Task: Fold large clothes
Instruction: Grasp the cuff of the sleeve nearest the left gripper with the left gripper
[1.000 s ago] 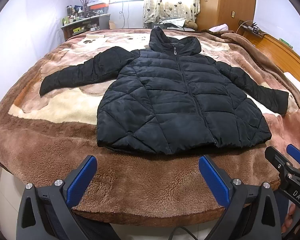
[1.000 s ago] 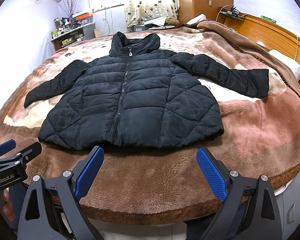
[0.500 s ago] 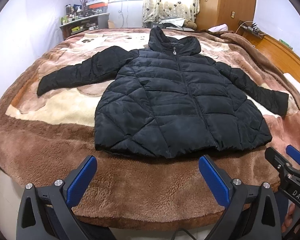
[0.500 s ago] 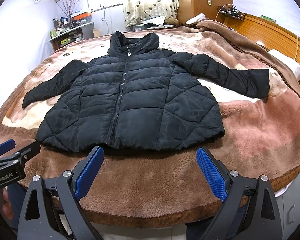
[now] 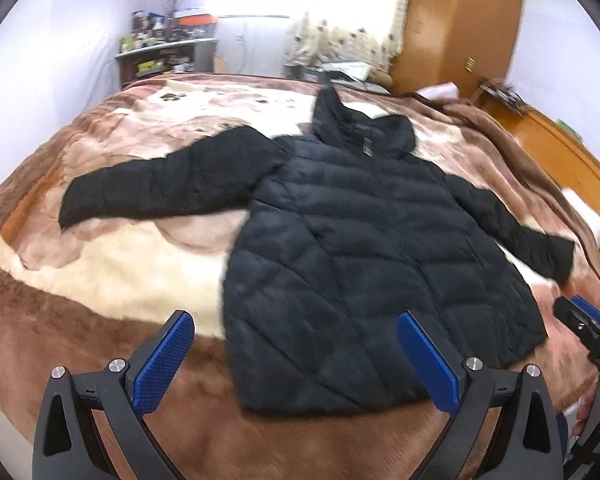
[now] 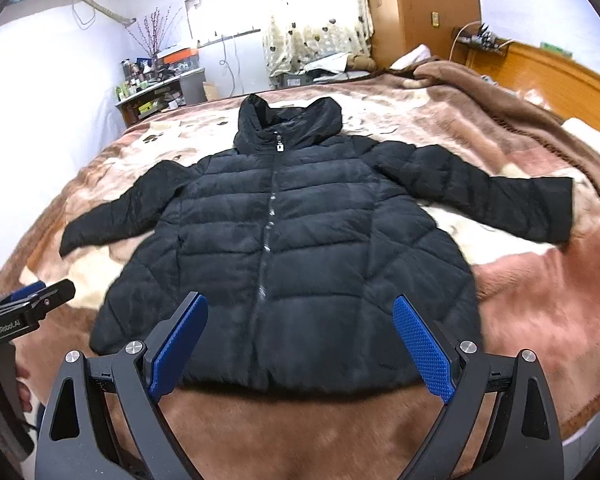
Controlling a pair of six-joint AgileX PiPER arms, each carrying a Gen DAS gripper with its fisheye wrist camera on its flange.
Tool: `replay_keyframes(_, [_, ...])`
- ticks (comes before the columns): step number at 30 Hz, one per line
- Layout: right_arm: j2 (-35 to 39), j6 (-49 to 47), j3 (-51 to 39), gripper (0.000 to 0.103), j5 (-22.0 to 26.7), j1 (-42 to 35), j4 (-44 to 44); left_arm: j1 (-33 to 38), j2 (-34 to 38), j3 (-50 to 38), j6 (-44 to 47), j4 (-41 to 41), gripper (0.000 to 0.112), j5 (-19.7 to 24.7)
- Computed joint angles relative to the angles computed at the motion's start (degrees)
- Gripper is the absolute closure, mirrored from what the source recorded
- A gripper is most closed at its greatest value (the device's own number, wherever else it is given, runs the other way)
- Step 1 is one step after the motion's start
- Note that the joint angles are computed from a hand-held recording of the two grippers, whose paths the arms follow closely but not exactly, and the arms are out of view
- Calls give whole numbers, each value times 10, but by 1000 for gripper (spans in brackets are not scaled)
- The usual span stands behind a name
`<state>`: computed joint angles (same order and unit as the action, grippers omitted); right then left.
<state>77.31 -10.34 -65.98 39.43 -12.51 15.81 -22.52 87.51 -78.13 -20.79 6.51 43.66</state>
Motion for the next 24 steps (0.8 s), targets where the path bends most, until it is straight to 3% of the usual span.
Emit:
replay_keyframes(4, [61, 27, -70, 9, -6, 32, -28, 60, 49, -50, 23, -6, 9, 20])
replay_keyframes(8, [136, 36, -161, 9, 17, 60, -31, 121, 104, -96, -44, 46, 10, 13])
replay_keyframes(12, [201, 27, -231, 9, 28, 94, -38, 218, 188, -182, -22, -47, 10, 17])
replay_keyframes(17, [280, 32, -311, 9, 42, 137, -63, 278, 270, -266, -40, -56, 10, 16])
replay_keyframes(24, [382, 26, -428, 9, 84, 175, -66, 348, 416, -442, -54, -105, 10, 61])
